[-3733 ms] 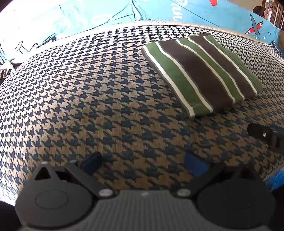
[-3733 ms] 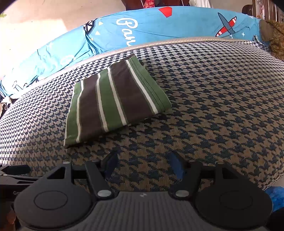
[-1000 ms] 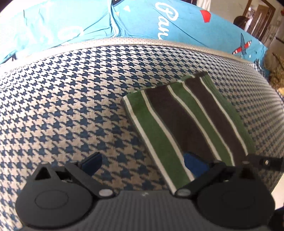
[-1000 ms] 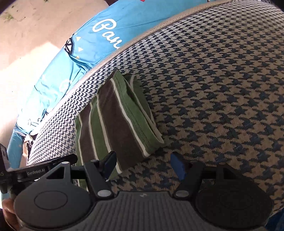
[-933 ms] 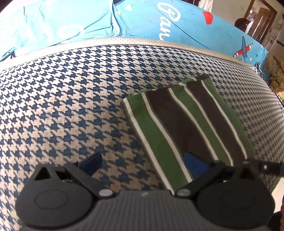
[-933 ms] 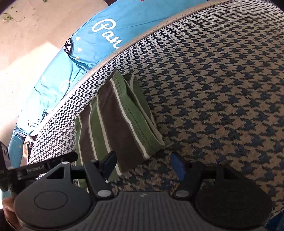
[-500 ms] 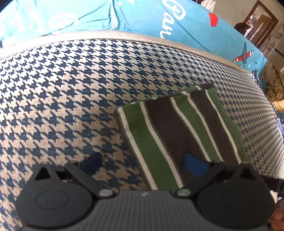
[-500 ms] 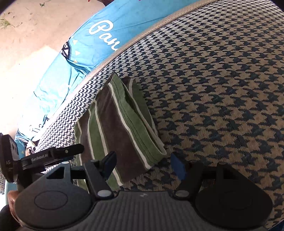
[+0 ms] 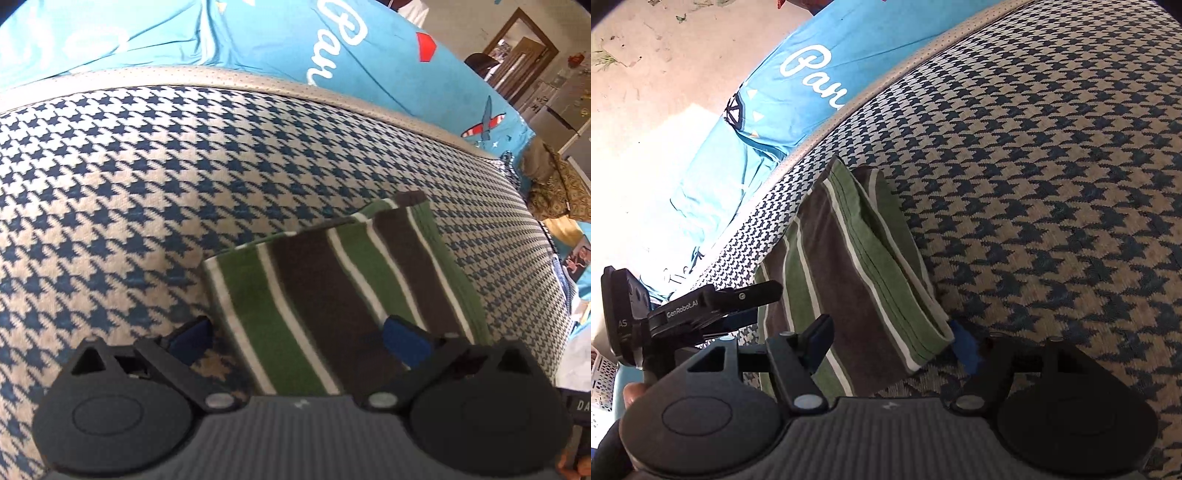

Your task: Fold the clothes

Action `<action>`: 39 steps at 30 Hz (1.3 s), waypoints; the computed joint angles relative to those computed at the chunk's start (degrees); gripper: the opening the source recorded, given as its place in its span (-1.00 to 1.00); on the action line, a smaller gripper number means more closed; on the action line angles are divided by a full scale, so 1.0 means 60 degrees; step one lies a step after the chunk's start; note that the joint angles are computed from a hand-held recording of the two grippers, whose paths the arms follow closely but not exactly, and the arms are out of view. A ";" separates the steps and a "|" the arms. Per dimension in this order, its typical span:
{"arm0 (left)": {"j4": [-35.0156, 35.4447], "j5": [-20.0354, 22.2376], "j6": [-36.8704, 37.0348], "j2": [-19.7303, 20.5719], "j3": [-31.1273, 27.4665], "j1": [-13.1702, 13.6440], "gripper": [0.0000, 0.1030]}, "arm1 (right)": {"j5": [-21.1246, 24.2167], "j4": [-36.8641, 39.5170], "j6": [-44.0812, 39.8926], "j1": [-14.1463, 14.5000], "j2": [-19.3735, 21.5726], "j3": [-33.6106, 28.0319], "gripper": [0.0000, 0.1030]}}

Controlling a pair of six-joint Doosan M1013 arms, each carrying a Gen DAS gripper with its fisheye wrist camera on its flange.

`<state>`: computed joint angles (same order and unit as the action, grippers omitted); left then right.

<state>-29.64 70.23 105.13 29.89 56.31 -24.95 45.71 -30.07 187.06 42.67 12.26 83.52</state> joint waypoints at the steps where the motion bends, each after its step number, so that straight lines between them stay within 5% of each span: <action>1: -0.0013 -0.0009 0.0056 0.0005 -0.0001 -0.0009 1.00 | -0.0020 -0.0006 -0.0004 -0.0008 0.0015 -0.0011 0.35; 15: -0.0486 -0.0014 0.0361 0.0023 0.0027 0.0050 1.00 | -0.0566 -0.0008 0.0056 -0.0155 -0.0005 0.0153 0.28; 31: 0.0629 -0.1098 0.0728 -0.0398 0.0672 -0.0361 0.98 | -0.0447 -0.0402 0.0497 -0.0143 0.0163 0.0021 0.01; 34: 0.0804 -0.1300 0.0839 -0.0527 0.0832 -0.0457 0.75 | -0.0177 -0.0467 0.0318 -0.0111 0.0325 -0.0204 -0.16; 36: 0.0698 -0.1359 0.0946 -0.0592 0.0902 -0.0463 0.32 | -0.0072 -0.0496 0.0230 -0.0100 0.0418 -0.0328 -0.26; 39: 0.0787 -0.1692 0.1111 -0.0760 0.1139 -0.0550 0.06 | 0.0023 -0.0520 0.0157 -0.0098 0.0519 -0.0465 -0.42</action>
